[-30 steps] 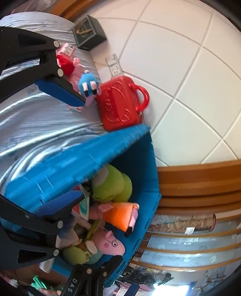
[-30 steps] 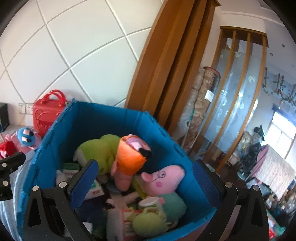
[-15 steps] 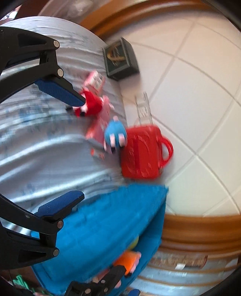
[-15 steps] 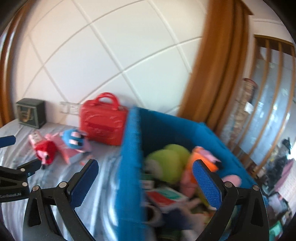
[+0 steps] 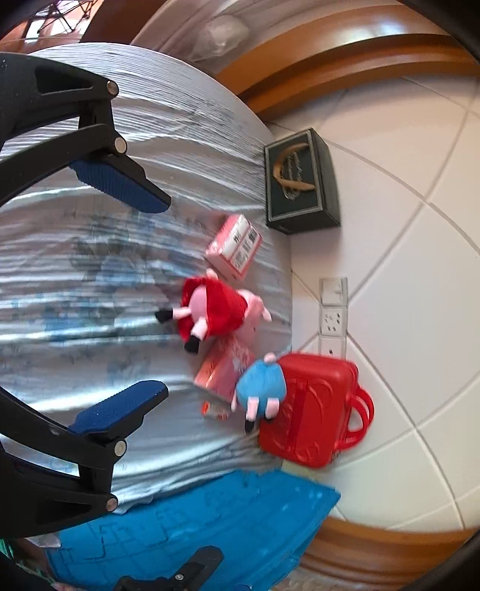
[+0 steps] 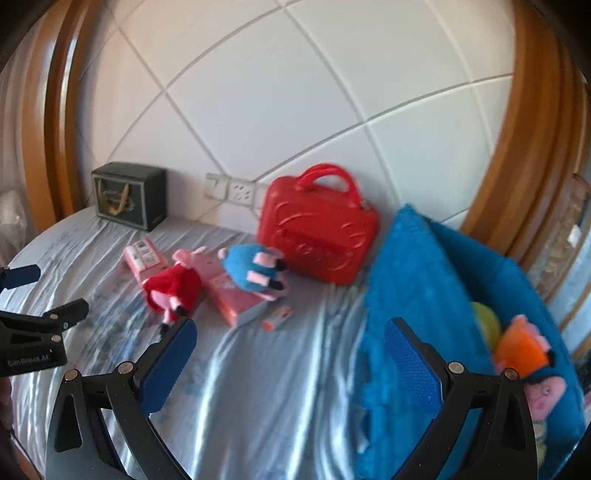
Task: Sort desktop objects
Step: 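Withdraw both tools from the crate back toward the bed, then grasp the red-dress Peppa plush with the left gripper while the right reaches the small ointment box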
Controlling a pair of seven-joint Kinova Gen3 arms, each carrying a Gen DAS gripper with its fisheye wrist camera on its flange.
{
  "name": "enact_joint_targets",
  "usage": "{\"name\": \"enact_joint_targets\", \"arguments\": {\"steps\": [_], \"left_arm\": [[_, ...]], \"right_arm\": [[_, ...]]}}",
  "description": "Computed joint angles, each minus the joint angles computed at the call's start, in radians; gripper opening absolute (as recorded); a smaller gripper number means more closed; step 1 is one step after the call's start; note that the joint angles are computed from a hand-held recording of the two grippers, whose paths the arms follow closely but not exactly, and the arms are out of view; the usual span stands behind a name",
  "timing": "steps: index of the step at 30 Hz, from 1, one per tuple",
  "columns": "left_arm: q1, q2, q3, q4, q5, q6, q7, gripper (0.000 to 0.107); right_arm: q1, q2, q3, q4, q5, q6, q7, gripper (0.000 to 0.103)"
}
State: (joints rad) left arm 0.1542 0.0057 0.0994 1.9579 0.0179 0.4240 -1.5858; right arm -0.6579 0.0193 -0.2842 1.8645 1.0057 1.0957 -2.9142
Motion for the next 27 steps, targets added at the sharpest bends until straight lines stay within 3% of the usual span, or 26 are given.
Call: {"name": "enact_joint_targets", "arguments": {"steps": [5,12,20,27], "left_arm": [[-0.031,0.103,-0.020,-0.065,0.022,0.020,-0.033,0.093],[-0.006,0.281,-0.034,-0.208,-0.031,0.065,0.008,0.093],[0.069,0.522,-0.058,-0.449,-0.094,0.162,0.061,0.093],[0.100,0.690,-0.046,-0.687,-0.101,0.283,0.025,0.093]], "right_arm": [[0.042,0.074,0.053,-0.044,-0.047,-0.107,0.055,0.103],[0.107,0.191,0.154,-0.106,-0.155,-0.254,0.188,0.103],[0.199,0.336,0.263,-0.181,-0.318,-0.391,0.359,0.103],[0.269,0.435,0.323,-0.231,-0.473,-0.456,0.495,0.103]]}}
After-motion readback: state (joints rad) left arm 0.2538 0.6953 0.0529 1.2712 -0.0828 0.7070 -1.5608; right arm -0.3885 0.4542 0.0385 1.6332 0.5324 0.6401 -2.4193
